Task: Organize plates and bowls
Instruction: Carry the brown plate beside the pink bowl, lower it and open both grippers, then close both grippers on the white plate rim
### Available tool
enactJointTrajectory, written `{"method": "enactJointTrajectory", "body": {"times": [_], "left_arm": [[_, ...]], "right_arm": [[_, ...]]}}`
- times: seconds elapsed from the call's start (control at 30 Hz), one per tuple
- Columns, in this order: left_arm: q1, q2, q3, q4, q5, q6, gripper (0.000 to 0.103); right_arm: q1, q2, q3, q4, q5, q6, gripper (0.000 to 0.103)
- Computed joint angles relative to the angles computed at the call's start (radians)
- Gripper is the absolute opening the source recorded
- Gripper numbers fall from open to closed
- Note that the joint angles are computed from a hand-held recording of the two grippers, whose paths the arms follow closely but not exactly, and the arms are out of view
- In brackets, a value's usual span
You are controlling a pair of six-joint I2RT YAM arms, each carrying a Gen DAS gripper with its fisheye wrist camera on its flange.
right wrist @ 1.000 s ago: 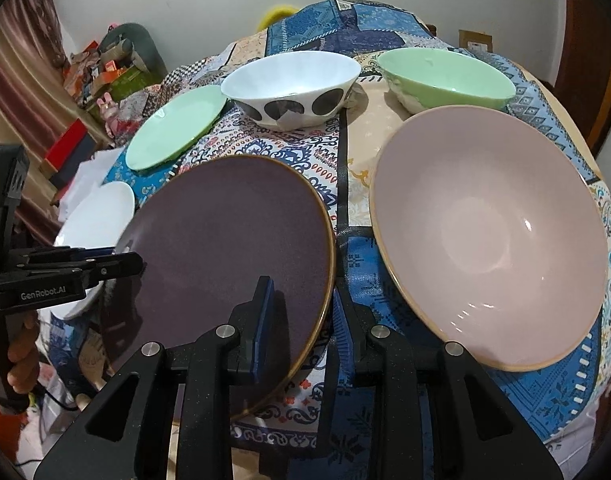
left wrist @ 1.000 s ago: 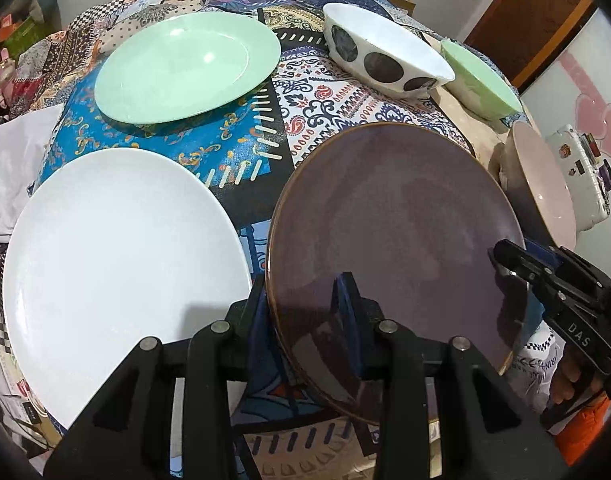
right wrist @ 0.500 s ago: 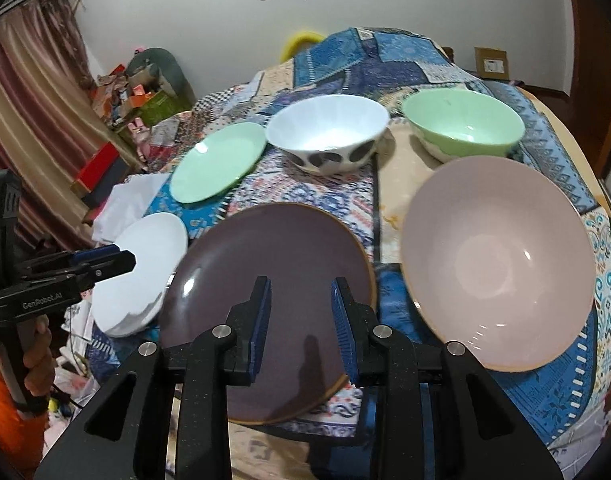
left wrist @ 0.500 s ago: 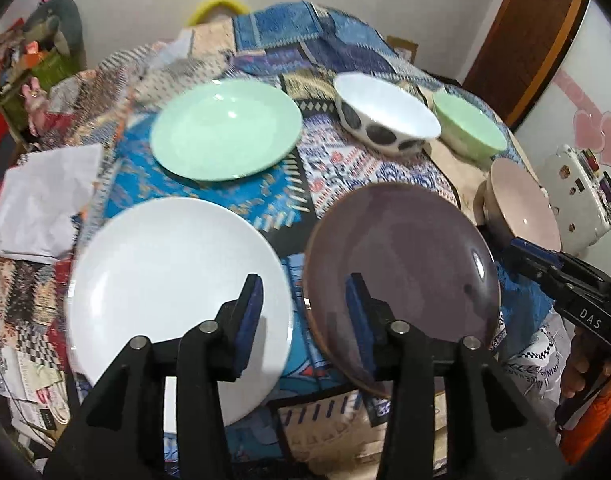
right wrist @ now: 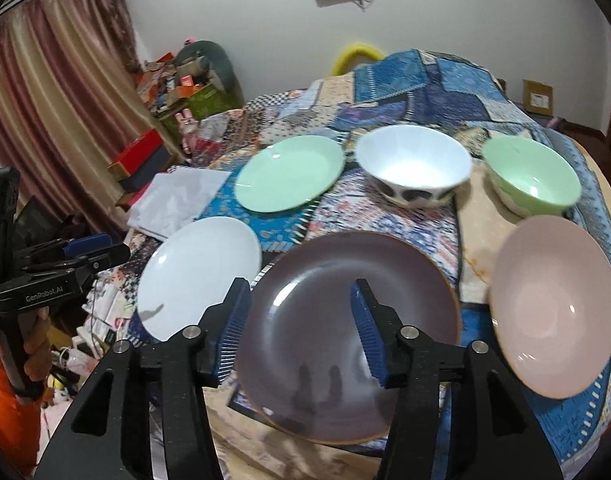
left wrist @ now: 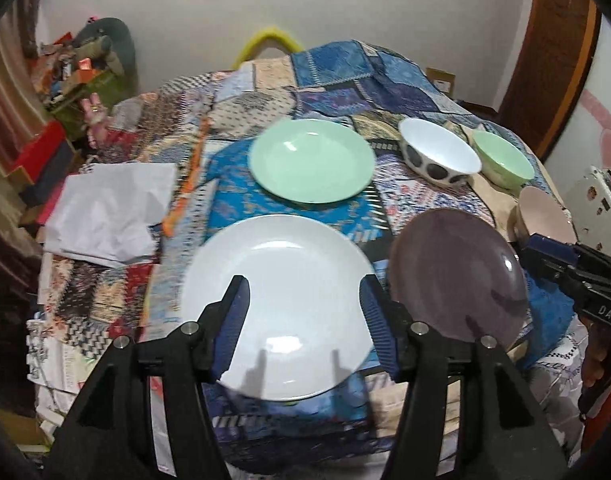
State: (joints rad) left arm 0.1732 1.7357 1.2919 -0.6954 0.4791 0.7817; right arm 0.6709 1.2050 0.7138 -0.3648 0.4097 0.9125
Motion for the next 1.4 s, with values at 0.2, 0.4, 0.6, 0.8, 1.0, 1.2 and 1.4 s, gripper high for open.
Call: {"method": "enactJointTrajectory", "body": {"times": [0.2, 0.4, 0.6, 0.8, 1.0, 1.2, 1.4], "left_arm": [[0.067, 0.040, 0.050, 0.003, -0.023, 0.013, 0.057], [0.104, 0.116, 0.102, 0.008, -0.057, 0.011, 0.058], [0.111, 0.250, 0.189, -0.006, -0.105, -0.016, 0.058], [0.118, 0.377, 0.281, -0.040, -0.126, -0.027, 0.058], [0.117, 0.448, 0.342, -0.068, -0.114, -0.028, 0.057], [0.108, 0.487, 0.378, -0.099, -0.096, -0.019, 0.049], [0.099, 0.535, 0.427, -0.148, -0.080, -0.020, 0.039]], "right_arm": [[-0.011, 0.092, 0.056, 0.058, -0.050, -0.060, 0.054], [-0.040, 0.200, 0.123, 0.098, -0.120, -0.121, 0.056], [-0.079, 0.314, 0.205, 0.101, -0.186, -0.188, 0.056], [-0.123, 0.432, 0.288, 0.089, -0.255, -0.253, 0.056], [-0.167, 0.544, 0.369, 0.068, -0.333, -0.289, 0.056], [-0.196, 0.626, 0.434, 0.027, -0.394, -0.325, 0.046], [-0.217, 0.687, 0.484, -0.010, -0.429, -0.343, 0.031]]}}
